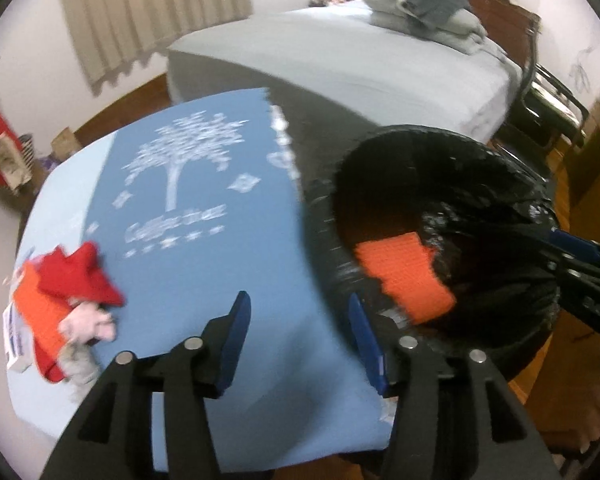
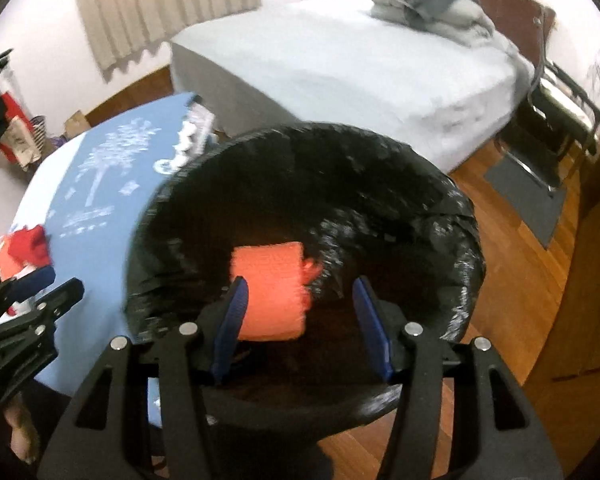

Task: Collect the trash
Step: 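Return both tools to the table and grasp the grey sock with right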

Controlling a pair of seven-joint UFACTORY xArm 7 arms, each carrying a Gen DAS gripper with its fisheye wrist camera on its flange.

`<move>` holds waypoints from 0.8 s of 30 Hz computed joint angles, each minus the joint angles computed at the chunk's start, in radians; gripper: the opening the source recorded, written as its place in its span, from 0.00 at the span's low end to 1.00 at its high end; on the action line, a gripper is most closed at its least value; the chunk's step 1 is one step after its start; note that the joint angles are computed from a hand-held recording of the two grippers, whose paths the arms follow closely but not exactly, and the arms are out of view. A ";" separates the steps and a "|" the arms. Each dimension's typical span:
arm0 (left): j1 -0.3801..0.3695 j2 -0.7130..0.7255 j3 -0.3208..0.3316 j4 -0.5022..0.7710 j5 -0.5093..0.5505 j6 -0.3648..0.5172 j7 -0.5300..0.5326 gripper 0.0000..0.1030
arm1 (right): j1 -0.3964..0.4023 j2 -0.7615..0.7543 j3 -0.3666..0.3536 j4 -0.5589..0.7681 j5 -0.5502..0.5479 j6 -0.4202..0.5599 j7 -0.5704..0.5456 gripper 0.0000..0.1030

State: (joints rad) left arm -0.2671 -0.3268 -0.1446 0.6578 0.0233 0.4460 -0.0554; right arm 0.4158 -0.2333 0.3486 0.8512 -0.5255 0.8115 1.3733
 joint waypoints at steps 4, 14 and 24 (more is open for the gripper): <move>0.048 -0.095 0.048 -0.063 0.009 0.008 0.032 0.53 | 0.034 0.067 0.035 0.082 -0.020 -0.003 0.046 0.53; 0.230 -0.289 0.175 -0.175 0.037 0.020 0.157 0.59 | 0.223 0.376 0.016 0.419 -0.135 0.063 0.096 0.53; 0.433 -0.335 0.306 -0.226 0.028 -0.021 0.315 0.60 | 0.434 0.705 -0.079 0.840 -0.170 0.129 0.010 0.53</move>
State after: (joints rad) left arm 0.1658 -0.6614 0.1611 0.4319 0.0514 0.4248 0.2601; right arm 0.8500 0.4721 0.2700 1.6913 -0.6952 0.9403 1.3833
